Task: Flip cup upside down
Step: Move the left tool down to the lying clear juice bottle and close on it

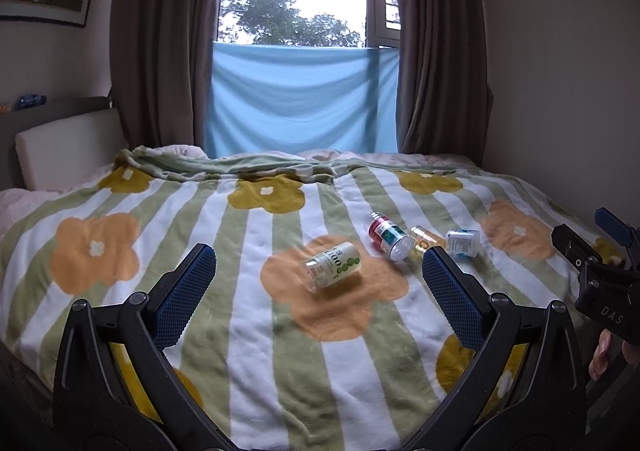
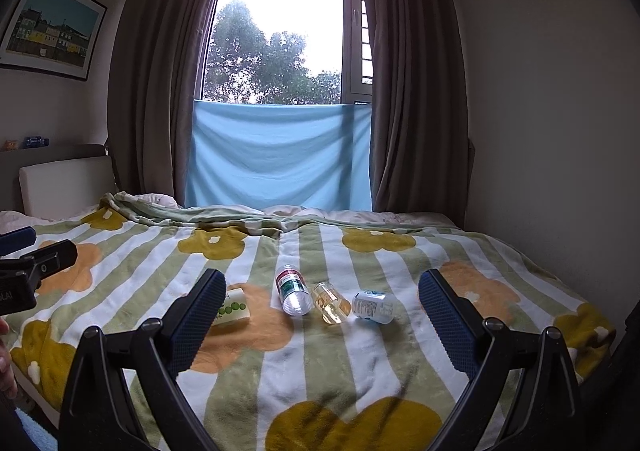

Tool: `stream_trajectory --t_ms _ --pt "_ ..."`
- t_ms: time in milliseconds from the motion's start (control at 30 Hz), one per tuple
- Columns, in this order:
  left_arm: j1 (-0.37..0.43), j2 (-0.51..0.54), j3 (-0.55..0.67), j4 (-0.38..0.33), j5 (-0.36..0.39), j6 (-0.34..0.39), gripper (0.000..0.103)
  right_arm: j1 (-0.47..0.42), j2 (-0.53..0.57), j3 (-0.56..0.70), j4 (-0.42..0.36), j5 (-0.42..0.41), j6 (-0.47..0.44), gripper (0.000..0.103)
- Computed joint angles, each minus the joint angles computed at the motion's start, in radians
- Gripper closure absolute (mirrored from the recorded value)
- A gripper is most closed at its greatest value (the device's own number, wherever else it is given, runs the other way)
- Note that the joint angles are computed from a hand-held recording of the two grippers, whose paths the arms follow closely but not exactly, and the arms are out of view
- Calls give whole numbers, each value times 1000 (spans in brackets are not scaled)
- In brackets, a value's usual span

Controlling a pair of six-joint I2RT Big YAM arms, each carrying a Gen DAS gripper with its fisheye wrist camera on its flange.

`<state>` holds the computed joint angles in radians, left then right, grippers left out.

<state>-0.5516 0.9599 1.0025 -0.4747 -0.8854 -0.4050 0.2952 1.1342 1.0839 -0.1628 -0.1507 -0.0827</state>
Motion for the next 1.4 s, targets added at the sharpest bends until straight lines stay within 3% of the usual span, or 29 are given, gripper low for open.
stream_trajectory --t_ms 133,300,467,667,900,1100,1300,1400 --pt "124 79 49 32 188 138 0 -7 48 13 -15 -10 4 7" --pt "287 269 199 -61 454 247 0 -15 106 28 -23 -18 18 7" --pt "382 500 390 -186 561 355 0 -18 174 50 -47 -38 15 7" --pt "453 699 569 -300 686 390 0 -9 267 81 -105 -66 -22 7" --pt "471 852 703 -416 690 446 0 1 337 95 -136 -95 -62 7" --pt "475 909 751 -467 690 457 1 -1 363 92 -129 -124 -63 7" --pt "477 924 769 -481 698 440 27 5 354 71 -99 -143 -70 7" --pt "481 913 763 -478 713 425 29 12 345 58 -80 -134 -85 7"
